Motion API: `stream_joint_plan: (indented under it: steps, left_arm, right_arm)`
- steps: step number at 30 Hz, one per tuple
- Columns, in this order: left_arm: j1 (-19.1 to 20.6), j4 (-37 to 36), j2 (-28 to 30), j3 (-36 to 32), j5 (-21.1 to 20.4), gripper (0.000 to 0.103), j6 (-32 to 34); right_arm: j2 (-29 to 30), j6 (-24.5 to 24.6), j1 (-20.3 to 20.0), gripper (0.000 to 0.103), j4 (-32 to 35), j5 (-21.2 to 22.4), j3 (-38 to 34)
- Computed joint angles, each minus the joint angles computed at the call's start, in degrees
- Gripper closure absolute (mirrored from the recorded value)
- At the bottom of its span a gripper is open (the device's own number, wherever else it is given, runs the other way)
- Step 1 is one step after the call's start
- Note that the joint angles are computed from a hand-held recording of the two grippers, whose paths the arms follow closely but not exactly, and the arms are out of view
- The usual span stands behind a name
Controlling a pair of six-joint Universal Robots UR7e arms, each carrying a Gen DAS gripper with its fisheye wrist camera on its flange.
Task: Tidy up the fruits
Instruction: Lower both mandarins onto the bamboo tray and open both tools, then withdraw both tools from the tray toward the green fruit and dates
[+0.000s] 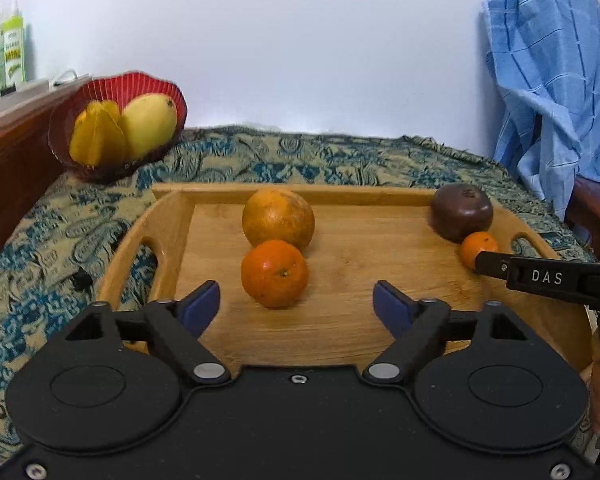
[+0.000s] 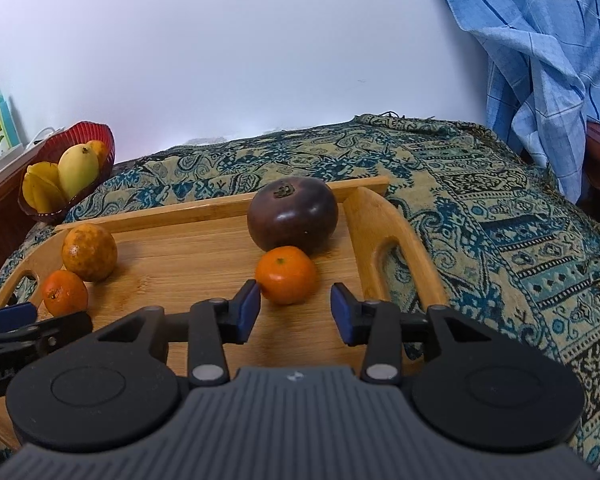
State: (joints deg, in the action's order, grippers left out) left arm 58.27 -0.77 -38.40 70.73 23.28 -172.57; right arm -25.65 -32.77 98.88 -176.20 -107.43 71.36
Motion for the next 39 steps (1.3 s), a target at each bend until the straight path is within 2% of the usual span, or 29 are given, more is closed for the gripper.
stream_joint_plan:
  steps: [2, 5, 9, 12, 18, 23, 31, 35, 39]
  left_arm:
    - [-0.67, -2.17, -0.86, 1.72, -0.49, 0.016, 1.33]
    - [-1.79, -7.35, -2.83, 5.72, -0.01, 0.004, 4.04]
    - [-3.66, -14.61, -4.56, 10.72, -0.81, 0.002, 7.76]
    - [-5.05, -16.88, -5.53, 13.64, -0.51, 0.001, 8.98]
    - [-8.17, -25.96, -7.61, 21.1, -2.07, 0.0, 16.15]
    - [-10.54, -35.47, -9.26, 27.65, -3.96, 0.0, 23.71]
    - [-12.86, -37.75, -11.16, 33.64, -5.06, 0.0, 21.71]
    - [-13.63, -39.37, -11.91, 36.17, -6.01, 0.0, 21.86]
    - [-14.07, -38.05, -12.36, 37.76, -6.99, 0.0, 19.56]
  right_arm:
    - [-0.76, 1.57, -0.08, 0.043, 0.2, 0.71, 0.67]
    - [-2.7, 2.81, -0.48, 0.037, -0.29, 2.84, 3.11]
    - [-5.67, 3.39, -1.07, 0.03, -2.67, 4.33, 7.85]
    - [-8.54, 3.44, -1.75, 0.028, -4.86, 6.41, 12.5]
    - [-13.14, -1.7, -3.24, 0.023, -13.43, 10.9, 22.22]
    - [-15.16, -6.4, -4.31, 0.023, -17.47, 11.64, 28.23]
    - [-17.86, -10.87, -6.12, 0.02, -26.11, 17.14, 37.74]
    - [-18.31, -12.78, -6.2, 0.02, -29.98, 18.45, 40.97]
    - [-18.75, -12.53, -6.18, 0.02, -31.32, 18.39, 43.77]
